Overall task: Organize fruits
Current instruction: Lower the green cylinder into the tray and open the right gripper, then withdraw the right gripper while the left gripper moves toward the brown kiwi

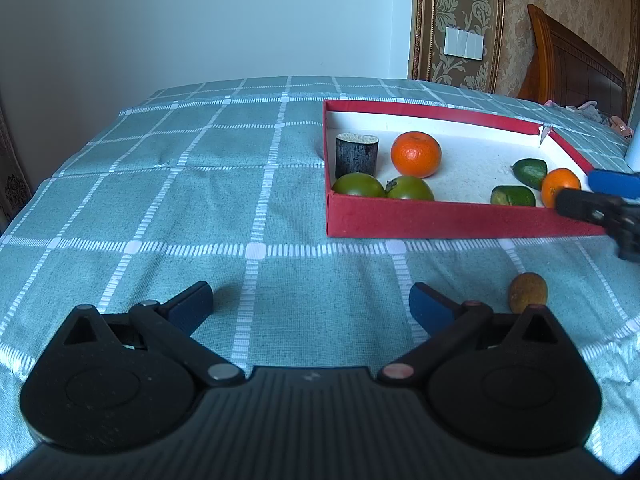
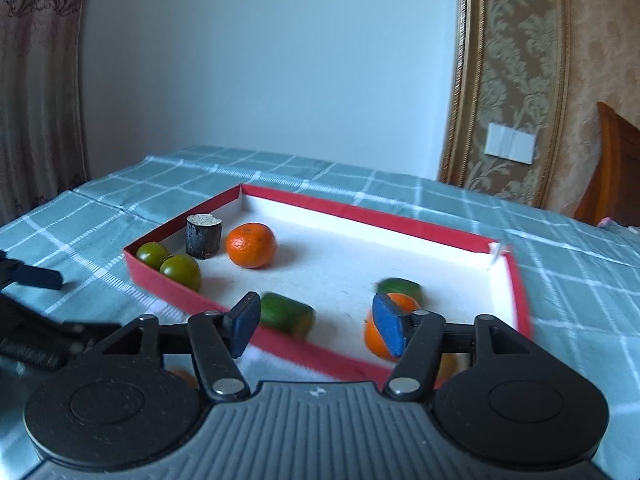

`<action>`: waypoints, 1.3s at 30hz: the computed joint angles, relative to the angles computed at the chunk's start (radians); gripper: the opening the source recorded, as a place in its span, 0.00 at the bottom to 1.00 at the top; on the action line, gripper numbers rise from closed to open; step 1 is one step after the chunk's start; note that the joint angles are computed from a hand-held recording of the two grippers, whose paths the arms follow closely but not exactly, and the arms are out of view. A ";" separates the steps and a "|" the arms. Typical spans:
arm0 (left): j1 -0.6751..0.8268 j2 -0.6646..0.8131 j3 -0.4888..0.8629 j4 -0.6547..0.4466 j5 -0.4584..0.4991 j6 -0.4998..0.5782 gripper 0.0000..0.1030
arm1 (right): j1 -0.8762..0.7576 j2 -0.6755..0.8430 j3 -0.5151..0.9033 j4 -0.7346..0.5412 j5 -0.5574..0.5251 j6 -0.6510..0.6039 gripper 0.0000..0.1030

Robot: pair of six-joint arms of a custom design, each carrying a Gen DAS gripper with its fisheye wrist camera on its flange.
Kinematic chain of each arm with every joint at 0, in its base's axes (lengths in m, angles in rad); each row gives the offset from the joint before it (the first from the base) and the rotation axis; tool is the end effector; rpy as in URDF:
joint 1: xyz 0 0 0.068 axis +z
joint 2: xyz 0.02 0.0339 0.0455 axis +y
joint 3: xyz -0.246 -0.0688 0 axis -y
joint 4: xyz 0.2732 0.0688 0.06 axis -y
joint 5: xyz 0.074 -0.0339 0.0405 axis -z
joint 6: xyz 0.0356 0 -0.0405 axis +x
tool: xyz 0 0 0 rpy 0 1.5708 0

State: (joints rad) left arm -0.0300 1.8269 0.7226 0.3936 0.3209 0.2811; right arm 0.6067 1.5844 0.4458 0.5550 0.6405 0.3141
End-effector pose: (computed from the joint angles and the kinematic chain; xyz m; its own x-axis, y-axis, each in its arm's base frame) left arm 0.3400 -0.0214 0.0641 -0.5523 0.2799 -0.7852 0.4378 0.8990 0.0126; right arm 0.2404 0.1409 0.0800 -0.4452 -0.0074 -0.8954 0.0947 0.9940 -0.0554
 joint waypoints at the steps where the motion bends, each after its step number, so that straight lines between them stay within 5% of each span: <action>1: 0.000 0.000 0.000 0.000 -0.001 0.000 1.00 | 0.010 -0.031 -0.029 -0.012 0.011 0.010 0.66; 14: -0.054 -0.154 -0.156 0.054 0.051 -0.027 1.00 | -0.017 -0.087 -0.118 -0.124 0.057 0.135 0.69; 26: -0.193 -0.193 -0.205 0.095 -0.009 -0.038 1.00 | -0.039 -0.107 -0.124 -0.182 0.034 0.184 0.72; 35: -0.222 -0.114 -0.156 0.078 -0.044 -0.045 0.74 | -0.044 -0.105 -0.119 -0.200 0.027 0.194 0.74; 39: -0.227 -0.119 -0.170 0.100 -0.019 -0.035 0.51 | -0.051 -0.102 -0.115 -0.208 0.020 0.200 0.75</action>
